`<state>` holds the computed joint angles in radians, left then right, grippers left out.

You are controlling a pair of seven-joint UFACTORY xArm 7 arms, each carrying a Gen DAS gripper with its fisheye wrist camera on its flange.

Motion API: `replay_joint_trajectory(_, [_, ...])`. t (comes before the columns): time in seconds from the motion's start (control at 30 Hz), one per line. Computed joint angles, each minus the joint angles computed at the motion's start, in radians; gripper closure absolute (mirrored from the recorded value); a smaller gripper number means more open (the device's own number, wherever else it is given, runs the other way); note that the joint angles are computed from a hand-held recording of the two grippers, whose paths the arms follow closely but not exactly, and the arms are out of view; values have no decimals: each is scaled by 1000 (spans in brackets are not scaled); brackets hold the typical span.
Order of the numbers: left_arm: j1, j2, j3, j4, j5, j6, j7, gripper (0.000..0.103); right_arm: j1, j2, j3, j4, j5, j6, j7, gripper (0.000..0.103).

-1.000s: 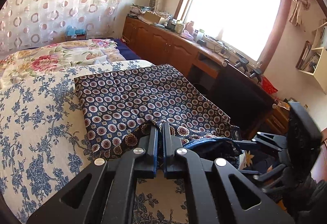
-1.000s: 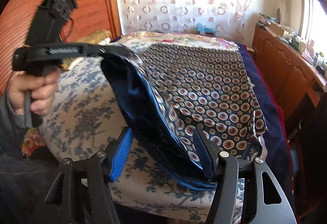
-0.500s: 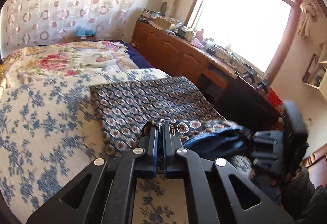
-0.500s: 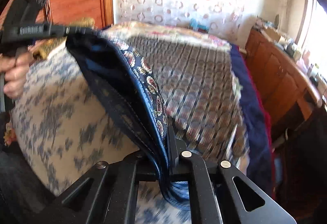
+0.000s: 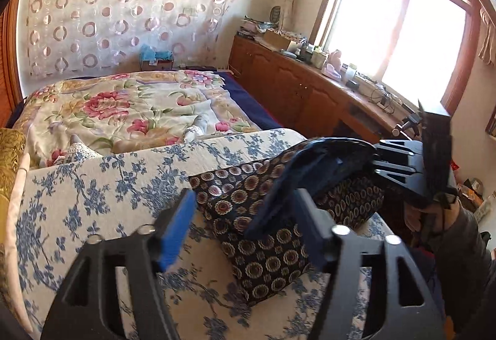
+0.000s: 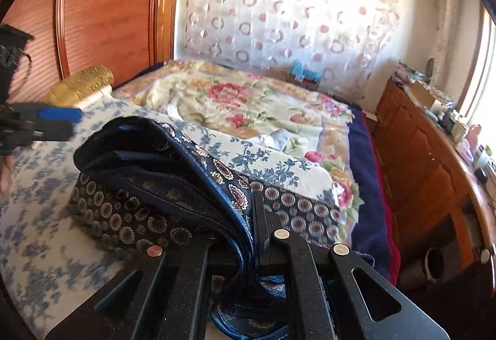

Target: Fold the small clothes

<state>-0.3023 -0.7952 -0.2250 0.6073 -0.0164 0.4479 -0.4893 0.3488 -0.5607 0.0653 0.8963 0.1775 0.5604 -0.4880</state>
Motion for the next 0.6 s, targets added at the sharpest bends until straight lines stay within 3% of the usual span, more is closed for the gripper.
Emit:
replay_joint_trajectory(0.17, [6, 67, 20, 6, 7, -13, 25, 30, -2, 133, -2, 94, 14, -8, -5, 96])
replay_joint_trajectory(0.23, [16, 95, 18, 13, 11, -6, 26, 30, -20, 160, 6, 114, 9, -26, 13, 77])
replay_joint_trajectory(0.3, [27, 118, 15, 14, 17, -8, 24, 30, -23, 197, 9, 149, 19, -48, 26, 49])
replay_joint_trajectory(0.37, [25, 140, 23, 16, 16, -14, 31, 30, -31, 219, 16, 170, 15, -58, 39, 47])
replay_joint_trajectory(0.47, [38, 168, 19, 22, 25, -14, 24, 30, -91, 221, 65, 170, -83, -96, 140, 47])
replay_joint_trajectory(0.6, [19, 210, 42, 37, 7, 4, 43, 30, -70, 166, 25, 125, -51, -74, 136, 47])
